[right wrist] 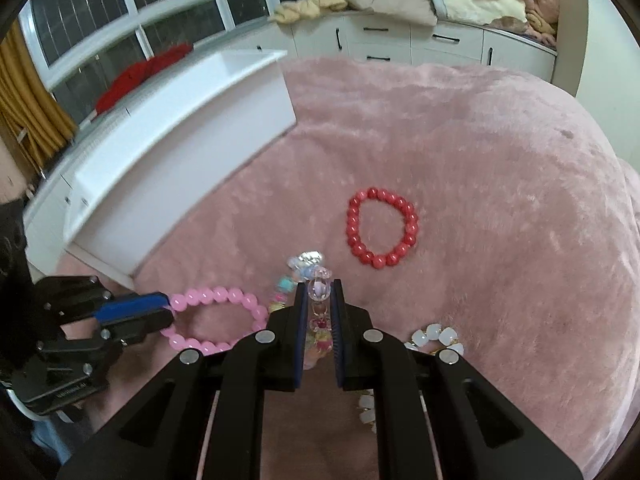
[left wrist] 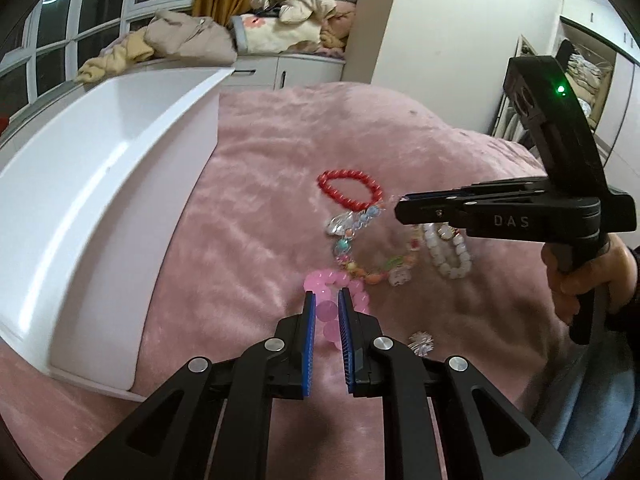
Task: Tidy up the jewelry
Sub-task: 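Grasp the multicolor crystal bracelet with the right tool while the left tool grasps the pink bead bracelet, then carry both held bracelets over the white box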
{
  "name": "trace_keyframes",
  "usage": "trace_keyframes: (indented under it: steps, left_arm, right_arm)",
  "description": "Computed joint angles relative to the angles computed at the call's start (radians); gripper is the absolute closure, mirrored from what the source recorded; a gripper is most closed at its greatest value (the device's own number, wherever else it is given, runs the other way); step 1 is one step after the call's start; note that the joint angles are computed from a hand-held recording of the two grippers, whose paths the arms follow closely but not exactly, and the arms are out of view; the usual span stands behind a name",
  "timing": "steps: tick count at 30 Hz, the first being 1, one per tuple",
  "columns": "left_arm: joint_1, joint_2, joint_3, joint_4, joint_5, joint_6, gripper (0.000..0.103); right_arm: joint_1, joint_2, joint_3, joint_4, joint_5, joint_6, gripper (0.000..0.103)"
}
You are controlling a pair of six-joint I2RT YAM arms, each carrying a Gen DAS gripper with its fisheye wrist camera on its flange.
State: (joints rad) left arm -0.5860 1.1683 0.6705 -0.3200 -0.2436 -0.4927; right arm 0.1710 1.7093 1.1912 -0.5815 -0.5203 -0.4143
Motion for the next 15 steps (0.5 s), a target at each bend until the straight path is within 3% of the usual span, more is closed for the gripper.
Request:
trace_keyframes:
  steps: [15]
  left_arm:
    - [0.013, -0.109, 0.083, -0.116, -0.021, 0.0, 0.087]
  right_arm:
    - [-0.02, -0.116, 0.026, -0.042, -0.122, 0.019, 0.091]
